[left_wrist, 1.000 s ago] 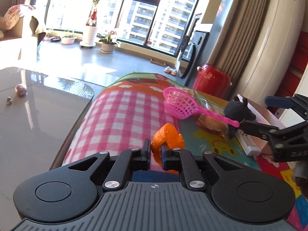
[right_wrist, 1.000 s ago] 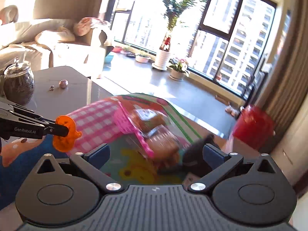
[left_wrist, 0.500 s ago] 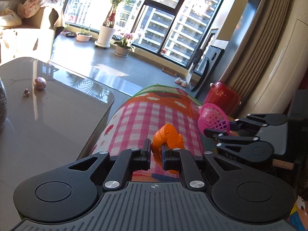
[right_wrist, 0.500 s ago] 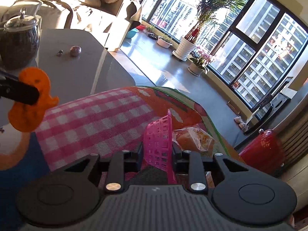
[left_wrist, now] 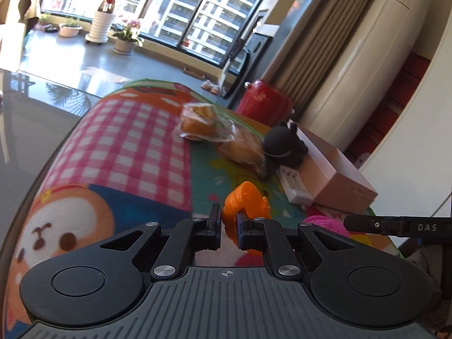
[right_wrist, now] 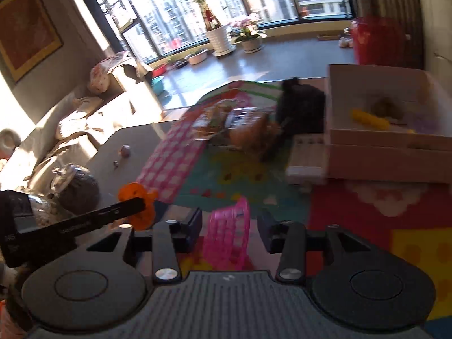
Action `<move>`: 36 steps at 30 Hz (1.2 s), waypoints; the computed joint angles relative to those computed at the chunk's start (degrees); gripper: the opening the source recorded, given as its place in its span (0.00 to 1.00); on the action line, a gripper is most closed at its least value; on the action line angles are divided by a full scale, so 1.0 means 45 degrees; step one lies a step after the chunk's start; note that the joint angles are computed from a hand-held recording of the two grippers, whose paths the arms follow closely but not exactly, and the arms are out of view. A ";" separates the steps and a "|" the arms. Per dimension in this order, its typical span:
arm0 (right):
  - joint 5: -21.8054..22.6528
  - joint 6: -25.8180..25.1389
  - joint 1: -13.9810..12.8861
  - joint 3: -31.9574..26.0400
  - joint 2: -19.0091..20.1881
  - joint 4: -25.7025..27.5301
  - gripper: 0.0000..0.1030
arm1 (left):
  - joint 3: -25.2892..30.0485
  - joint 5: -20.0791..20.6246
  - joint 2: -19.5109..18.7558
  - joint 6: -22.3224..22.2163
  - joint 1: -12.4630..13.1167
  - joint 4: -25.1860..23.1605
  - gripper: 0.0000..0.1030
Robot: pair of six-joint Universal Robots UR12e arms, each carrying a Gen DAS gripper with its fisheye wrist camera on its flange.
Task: Organize objects
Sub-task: 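Carry the orange cup into the box with left gripper while right gripper grasps the pink basket scoop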
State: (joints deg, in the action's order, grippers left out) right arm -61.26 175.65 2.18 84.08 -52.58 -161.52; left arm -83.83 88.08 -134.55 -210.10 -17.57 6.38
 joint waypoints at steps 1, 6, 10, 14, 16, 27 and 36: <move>-0.0818 0.0063 -0.0033 0.0288 -0.0052 -0.0609 0.60 | 0.0192 -0.0103 -0.0076 0.0227 -0.0093 -0.0262 0.12; -0.2417 -0.1124 -0.0153 0.1559 -0.0384 -0.3131 0.92 | 0.0936 -0.0313 -0.0331 0.1172 -0.0383 -0.1329 0.12; -0.1870 -0.2205 -0.0121 0.1632 -0.0372 -0.3221 1.00 | 0.1065 -0.0181 -0.0286 0.1647 -0.0535 -0.1888 0.12; -0.2238 -0.2650 0.0196 0.0969 0.0146 -0.2376 1.00 | 0.1031 -0.0030 -0.0176 0.1936 -0.0618 -0.2270 0.12; -0.2424 -0.2695 0.0318 0.0545 0.0422 -0.1799 0.89 | 0.0958 0.0046 -0.0084 0.1961 -0.0649 -0.2435 0.12; -0.1714 -0.1981 -0.0413 0.1912 -0.0729 -0.3217 0.61 | 0.0874 -0.0698 0.0295 0.2133 -0.0796 -0.2828 0.12; -0.1203 -0.1858 -0.0987 0.3110 -0.1246 -0.5265 0.61 | 0.7097 -0.1492 -0.2443 0.3396 -0.1113 -0.3781 0.12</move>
State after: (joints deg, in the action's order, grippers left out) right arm -66.67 167.28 -2.27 98.07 -58.19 -185.21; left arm -51.90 81.36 -145.54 -194.82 -22.58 -10.64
